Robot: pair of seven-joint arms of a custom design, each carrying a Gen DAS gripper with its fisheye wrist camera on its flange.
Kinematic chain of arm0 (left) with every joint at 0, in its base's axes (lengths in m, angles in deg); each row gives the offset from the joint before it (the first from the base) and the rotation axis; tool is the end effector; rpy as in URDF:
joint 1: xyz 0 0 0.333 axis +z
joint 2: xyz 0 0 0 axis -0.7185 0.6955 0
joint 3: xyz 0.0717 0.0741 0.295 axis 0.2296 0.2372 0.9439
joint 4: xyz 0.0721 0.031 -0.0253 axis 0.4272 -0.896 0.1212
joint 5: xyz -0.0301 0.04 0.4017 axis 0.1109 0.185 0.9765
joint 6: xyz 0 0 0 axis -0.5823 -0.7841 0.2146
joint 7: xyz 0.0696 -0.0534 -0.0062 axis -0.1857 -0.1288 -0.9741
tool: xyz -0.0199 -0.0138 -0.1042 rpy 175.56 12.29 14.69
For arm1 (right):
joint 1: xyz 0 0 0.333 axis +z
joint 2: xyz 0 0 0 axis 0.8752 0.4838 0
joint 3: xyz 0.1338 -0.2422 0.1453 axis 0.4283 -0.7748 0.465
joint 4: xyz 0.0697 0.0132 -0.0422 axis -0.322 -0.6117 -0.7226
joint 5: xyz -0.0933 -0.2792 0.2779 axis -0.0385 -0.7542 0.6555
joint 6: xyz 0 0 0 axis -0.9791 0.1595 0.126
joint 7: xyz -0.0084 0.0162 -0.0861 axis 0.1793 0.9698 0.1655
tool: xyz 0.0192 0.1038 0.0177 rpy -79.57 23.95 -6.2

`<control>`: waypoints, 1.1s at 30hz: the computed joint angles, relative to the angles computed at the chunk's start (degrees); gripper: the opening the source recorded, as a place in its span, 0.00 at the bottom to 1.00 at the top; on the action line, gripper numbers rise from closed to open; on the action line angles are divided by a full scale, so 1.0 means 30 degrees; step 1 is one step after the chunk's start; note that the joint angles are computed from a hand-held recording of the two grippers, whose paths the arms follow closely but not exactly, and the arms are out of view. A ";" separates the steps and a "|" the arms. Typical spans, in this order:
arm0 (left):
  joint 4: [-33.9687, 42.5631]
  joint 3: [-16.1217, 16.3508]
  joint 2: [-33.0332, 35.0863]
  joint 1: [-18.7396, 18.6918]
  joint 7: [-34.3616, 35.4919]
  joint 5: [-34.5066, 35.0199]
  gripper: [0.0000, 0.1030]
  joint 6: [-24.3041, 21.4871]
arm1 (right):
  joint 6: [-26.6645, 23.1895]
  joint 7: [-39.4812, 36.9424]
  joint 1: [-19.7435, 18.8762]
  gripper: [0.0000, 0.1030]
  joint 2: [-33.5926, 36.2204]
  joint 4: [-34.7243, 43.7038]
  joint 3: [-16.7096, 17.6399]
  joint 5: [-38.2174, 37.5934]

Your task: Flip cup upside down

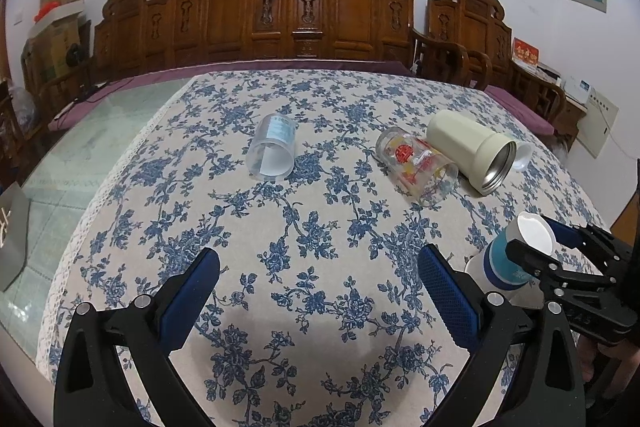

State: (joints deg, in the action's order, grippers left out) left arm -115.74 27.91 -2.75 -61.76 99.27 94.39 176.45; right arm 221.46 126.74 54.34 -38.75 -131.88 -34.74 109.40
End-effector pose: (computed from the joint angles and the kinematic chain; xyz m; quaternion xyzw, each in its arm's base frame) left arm 0.6558 -0.1544 0.4327 -0.6551 0.6345 -0.3025 0.2768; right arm 0.6948 0.1011 0.4087 -0.7487 0.5235 -0.2057 0.3510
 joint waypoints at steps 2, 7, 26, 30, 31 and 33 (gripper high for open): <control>-0.0009 0.0042 -0.0009 -0.0058 -0.0044 0.0077 0.92 -0.0015 | -0.0298 -0.0370 -0.0418 0.69 -0.0146 -0.0085 0.0414 0.0580; -0.0098 0.0123 -0.0113 -0.0238 -0.0404 0.0440 0.92 -0.0203 | -0.0298 -0.2062 -0.1037 0.80 -0.0879 -0.0781 0.1026 0.2697; -0.3119 -0.2078 -0.5712 -0.0563 -0.9352 0.9948 0.92 -0.2794 | -0.0463 -1.1623 -0.0624 0.97 -0.8761 -0.5543 -0.0988 1.5989; -0.3660 -0.3196 -0.6850 0.0170 -0.9994 1.0081 0.92 -0.3085 | -0.0618 -1.2420 0.0278 0.97 -1.0148 -0.6272 -0.2070 1.7085; -0.3750 -0.3477 -0.7064 0.0360 -1.0109 1.0106 0.92 -0.3219 | -0.0641 -1.2448 0.0512 0.97 -1.0393 -0.6425 -0.2308 1.7152; -0.3954 -0.4038 -0.7509 0.0758 -1.0362 1.0301 0.92 -0.3377 | -0.0604 -1.2732 0.1002 0.97 -1.0810 -0.6687 -0.2790 1.7433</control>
